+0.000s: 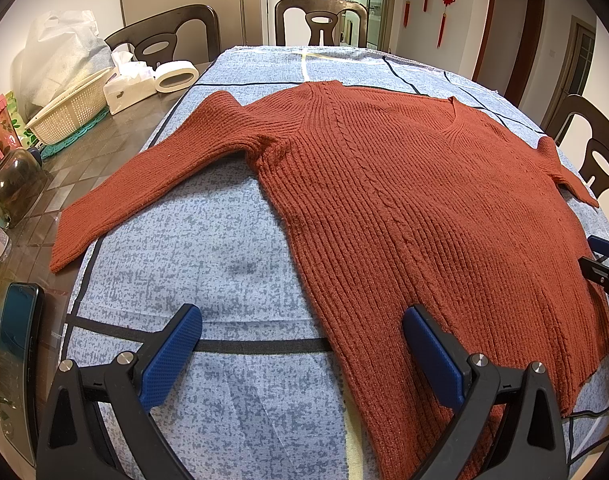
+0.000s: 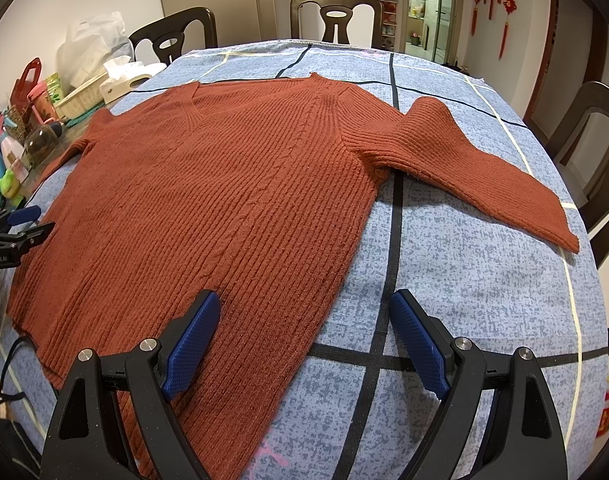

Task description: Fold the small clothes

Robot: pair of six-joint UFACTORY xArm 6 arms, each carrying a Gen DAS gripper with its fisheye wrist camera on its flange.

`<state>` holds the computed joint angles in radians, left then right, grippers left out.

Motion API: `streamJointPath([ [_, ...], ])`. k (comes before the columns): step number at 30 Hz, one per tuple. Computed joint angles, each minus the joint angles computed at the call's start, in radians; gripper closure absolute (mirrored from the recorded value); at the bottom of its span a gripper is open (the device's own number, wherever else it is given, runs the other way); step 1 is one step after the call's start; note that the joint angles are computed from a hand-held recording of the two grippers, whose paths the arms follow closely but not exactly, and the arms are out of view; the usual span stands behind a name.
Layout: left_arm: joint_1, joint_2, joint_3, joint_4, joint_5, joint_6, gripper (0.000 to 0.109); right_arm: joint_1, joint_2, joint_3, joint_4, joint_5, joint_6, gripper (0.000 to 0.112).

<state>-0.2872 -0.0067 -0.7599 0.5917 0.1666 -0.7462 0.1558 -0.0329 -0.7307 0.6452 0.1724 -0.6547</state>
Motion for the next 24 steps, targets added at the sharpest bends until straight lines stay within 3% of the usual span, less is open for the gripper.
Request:
streamJointPath([
  [24, 0.0, 0.0, 0.0, 0.002, 0.001, -0.002, 0.006, 0.0, 0.004, -0.001, 0.009, -0.003, -0.01, 0.025],
])
